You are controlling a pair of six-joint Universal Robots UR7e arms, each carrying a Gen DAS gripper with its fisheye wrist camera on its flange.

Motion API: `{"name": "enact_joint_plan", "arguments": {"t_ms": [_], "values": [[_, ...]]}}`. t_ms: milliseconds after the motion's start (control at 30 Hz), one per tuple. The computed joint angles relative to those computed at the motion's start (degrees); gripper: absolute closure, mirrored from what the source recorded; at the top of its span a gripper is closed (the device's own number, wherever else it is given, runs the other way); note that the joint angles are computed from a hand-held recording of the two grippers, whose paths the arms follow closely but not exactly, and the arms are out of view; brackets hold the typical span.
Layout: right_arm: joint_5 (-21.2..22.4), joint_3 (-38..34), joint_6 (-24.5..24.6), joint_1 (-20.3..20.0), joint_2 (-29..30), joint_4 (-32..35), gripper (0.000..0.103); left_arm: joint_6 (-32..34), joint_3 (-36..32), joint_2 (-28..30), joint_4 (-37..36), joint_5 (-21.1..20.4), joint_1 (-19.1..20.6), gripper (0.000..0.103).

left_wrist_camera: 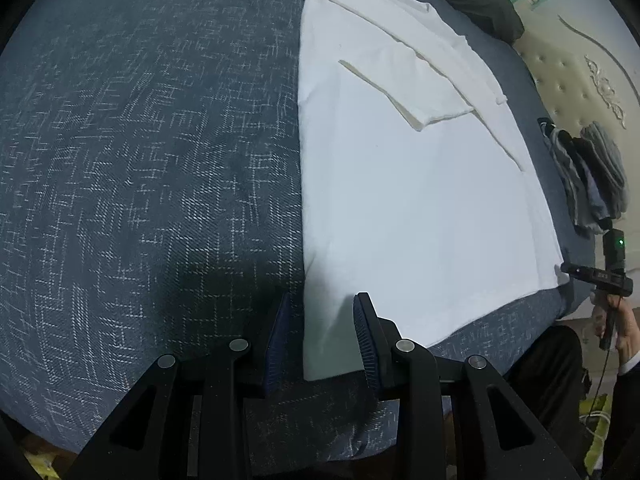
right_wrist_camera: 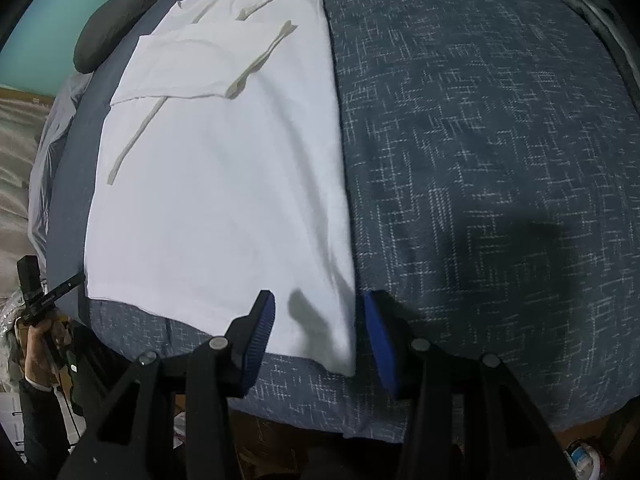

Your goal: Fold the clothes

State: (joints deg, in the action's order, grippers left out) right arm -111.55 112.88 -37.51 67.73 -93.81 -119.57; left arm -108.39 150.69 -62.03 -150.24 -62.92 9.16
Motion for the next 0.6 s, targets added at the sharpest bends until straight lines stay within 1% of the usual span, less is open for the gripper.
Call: {"name": "enact_joint_plan", "arguments": {"t_ms": [100,200,300,333,367,467,500,533,600], "values": [[-0.5,0.6,-0.7,0.3,-0.3,-0.6,0.056,0.6,0.0,0.7,-1.2,0.0,-0.1,0.069],[-0.6,1.5,-0.3,1.0,-0.6,-0.6,0.056,0.9,0.5,1.6,-3.8,0.1,0.0,0.070],[-1.1,2.0,-0.6,1.3,-0.8,-0.8,0.056,2.1,0.2,2.3,-4.4,-0.1,0.4,0.082],[-1.2,2.2,-0.5,1.3,-0.9,-1.0,0.058,2.4,0.1,2.5,-4.5,-0.1,0.5,0.087],[-1.2,2.4,-0.5,1.2,-0.9,-1.2,0.059,2.6,0.1,2.6,-4.7,0.0,0.6,0.090],[-1.0,2.7,-0.6,0.8,-1.3,-1.2,0.063,2.8,0.2,3.1,-5.9,0.1,0.6,0.092],[-0.8,2.7,-0.8,0.6,-1.3,-1.0,0.068,2.8,0.3,3.1,-5.9,0.1,0.6,0.092],[-0.9,2.8,-0.9,0.6,-1.4,-1.0,0.070,2.8,0.5,3.0,-6.1,0.0,0.9,0.092],[-0.9,2.9,-1.3,0.5,-1.5,-1.2,0.071,2.9,1.1,2.9,-7.2,0.0,1.5,0.092]]}}
